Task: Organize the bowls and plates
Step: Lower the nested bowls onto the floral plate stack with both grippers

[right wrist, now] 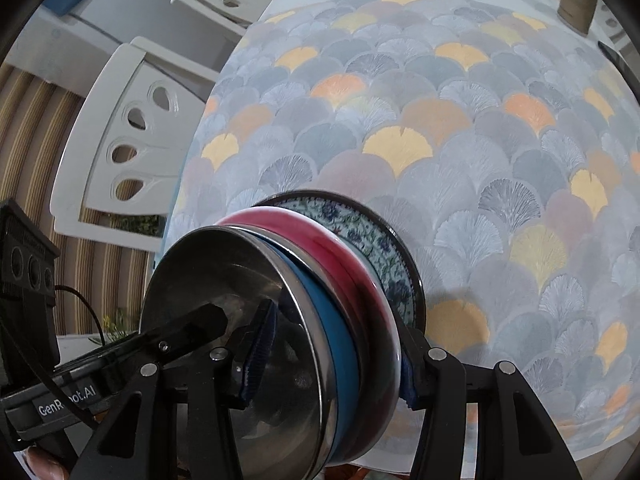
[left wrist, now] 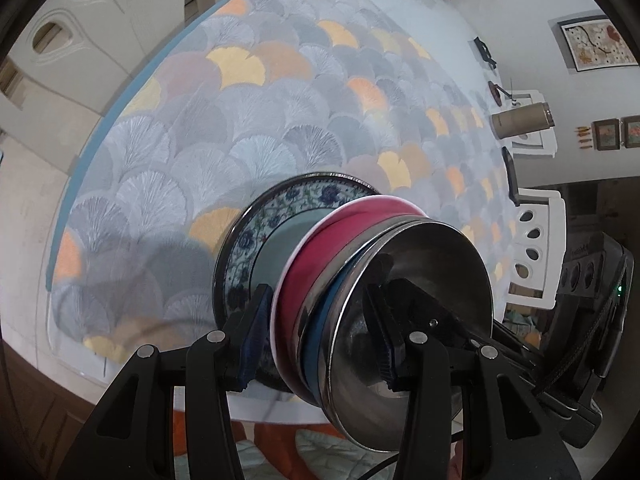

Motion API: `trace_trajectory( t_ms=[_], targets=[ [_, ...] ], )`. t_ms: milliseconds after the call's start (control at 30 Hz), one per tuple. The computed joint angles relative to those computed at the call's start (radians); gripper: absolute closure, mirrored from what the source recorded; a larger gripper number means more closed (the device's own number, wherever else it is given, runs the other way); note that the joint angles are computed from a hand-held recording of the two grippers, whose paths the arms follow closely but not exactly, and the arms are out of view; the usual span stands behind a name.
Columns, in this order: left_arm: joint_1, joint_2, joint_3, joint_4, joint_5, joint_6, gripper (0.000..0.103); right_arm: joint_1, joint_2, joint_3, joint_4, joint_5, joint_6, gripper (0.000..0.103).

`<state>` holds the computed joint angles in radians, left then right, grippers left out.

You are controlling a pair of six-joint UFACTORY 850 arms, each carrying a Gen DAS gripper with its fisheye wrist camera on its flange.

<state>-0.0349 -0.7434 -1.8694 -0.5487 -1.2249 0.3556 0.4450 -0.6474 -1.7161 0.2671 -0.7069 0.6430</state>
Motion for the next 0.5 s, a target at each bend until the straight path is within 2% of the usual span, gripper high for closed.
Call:
trace_trajectory(
  t_ms=[200,500],
  targets=[
    [0.005,-0.001,-0.003,-0.030,0.018,0.027,0.061,-0.004,0.004,0.008,-0.009,0.021,0.022,0.052],
    [0.014,0.023,0.030,-0.071,0.058,0.077,0.058,0.001,0.065,0.072,-0.075,0.112,0.090,0.049]
  ],
)
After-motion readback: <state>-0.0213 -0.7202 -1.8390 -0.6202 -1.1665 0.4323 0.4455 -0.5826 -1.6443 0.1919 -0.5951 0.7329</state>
